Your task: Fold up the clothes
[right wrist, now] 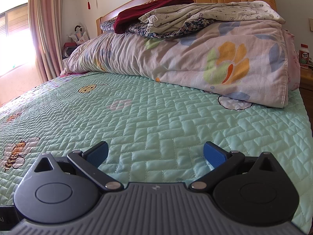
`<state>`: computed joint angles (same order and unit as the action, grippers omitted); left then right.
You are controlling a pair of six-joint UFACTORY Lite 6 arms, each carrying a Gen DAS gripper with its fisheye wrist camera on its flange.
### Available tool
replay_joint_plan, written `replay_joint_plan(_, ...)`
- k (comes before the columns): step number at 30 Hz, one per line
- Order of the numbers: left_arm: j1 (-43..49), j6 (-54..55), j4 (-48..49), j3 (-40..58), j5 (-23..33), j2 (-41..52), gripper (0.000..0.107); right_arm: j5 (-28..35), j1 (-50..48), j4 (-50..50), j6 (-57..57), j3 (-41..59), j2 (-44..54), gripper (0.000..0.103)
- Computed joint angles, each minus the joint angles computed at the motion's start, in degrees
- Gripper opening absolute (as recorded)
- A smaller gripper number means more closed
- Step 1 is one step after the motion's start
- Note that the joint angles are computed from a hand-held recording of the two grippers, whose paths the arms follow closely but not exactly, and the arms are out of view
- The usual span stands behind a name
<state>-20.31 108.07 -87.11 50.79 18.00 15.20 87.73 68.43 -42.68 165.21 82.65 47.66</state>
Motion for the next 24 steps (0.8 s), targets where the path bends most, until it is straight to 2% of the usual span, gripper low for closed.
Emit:
replay_joint_plan(19,0.57,4.38,-3.37,-1.06,0.72,-0.42,0.103,-0.09,-0.05,-0.11,0.28,-0.32,-0.17,0.103)
replay_joint_plan(24,0.66,0.98,0.15,-0.27,0.89,-0.12,0.103,-0.07,-0.04,-0.09,0.28,-0.29,-0.15,0.103)
